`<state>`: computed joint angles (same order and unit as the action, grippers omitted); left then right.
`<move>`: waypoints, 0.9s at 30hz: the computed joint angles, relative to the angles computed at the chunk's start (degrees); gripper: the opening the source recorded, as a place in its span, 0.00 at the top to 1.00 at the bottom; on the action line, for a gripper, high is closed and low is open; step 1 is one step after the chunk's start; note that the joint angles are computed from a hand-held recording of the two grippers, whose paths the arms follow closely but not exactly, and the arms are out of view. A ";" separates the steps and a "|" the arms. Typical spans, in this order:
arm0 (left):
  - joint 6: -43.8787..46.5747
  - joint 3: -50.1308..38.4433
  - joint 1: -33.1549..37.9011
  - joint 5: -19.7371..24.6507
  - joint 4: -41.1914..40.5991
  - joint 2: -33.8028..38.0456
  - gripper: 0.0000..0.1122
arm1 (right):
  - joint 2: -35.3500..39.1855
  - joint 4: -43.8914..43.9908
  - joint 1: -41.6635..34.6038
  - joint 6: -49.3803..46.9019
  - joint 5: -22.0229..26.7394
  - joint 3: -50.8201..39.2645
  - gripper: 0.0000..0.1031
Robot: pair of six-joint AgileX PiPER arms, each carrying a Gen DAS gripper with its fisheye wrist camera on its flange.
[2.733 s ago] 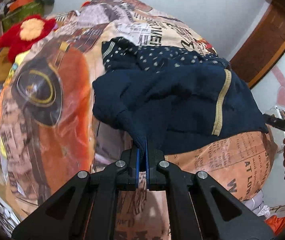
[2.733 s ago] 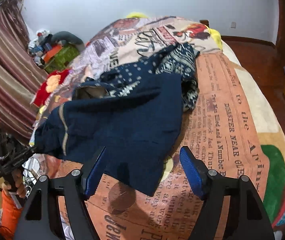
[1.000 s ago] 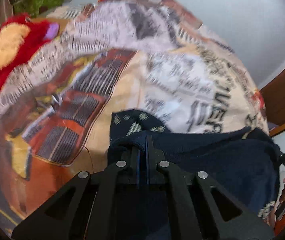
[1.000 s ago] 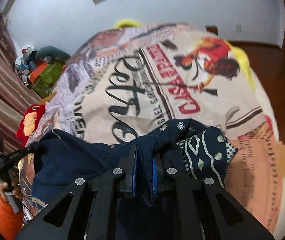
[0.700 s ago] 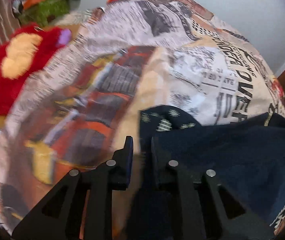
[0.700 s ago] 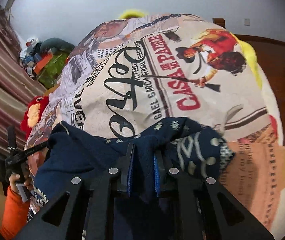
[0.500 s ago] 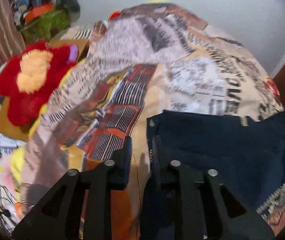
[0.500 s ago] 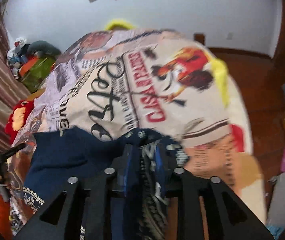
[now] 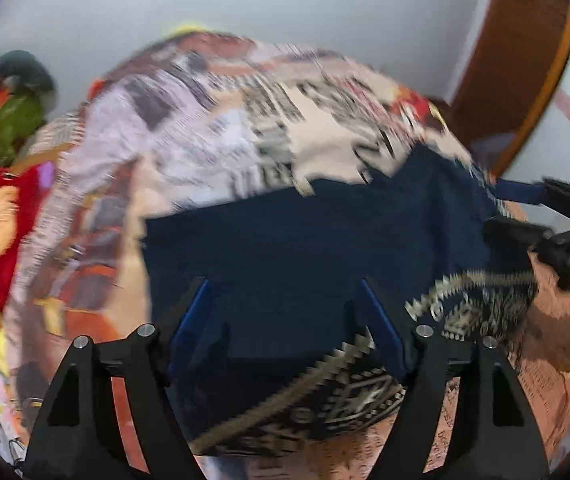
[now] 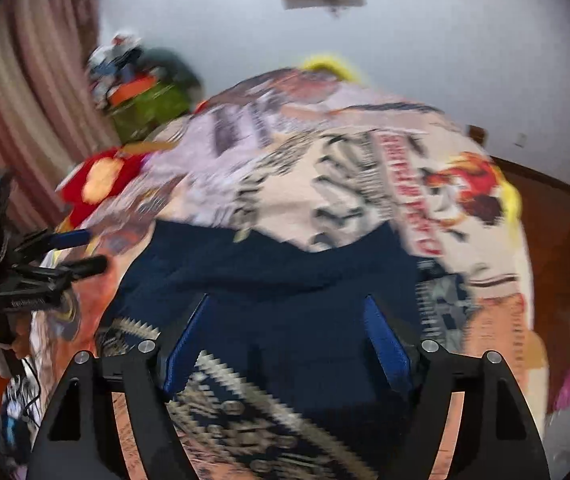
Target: Fold large clothes
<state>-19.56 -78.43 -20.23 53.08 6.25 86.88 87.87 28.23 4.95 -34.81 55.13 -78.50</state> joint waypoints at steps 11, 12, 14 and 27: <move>3.47 7.81 3.11 -7.97 -2.87 3.75 0.18 | 3.71 -6.22 5.44 -6.73 -5.26 8.95 0.18; 4.46 8.48 3.84 -8.34 -3.90 3.19 0.18 | 4.04 -5.53 3.66 -7.52 -3.73 8.36 0.14; 4.67 9.31 4.26 -8.58 -3.88 2.55 0.18 | 4.97 -3.47 0.60 -8.70 -0.66 7.18 0.13; -10.10 20.78 3.37 -4.39 11.06 -4.44 0.19 | 0.38 -3.67 -10.48 -15.45 1.72 11.21 0.11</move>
<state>-29.66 -57.65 -16.87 48.69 17.31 82.44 88.25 24.55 -5.53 -50.26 56.85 -67.29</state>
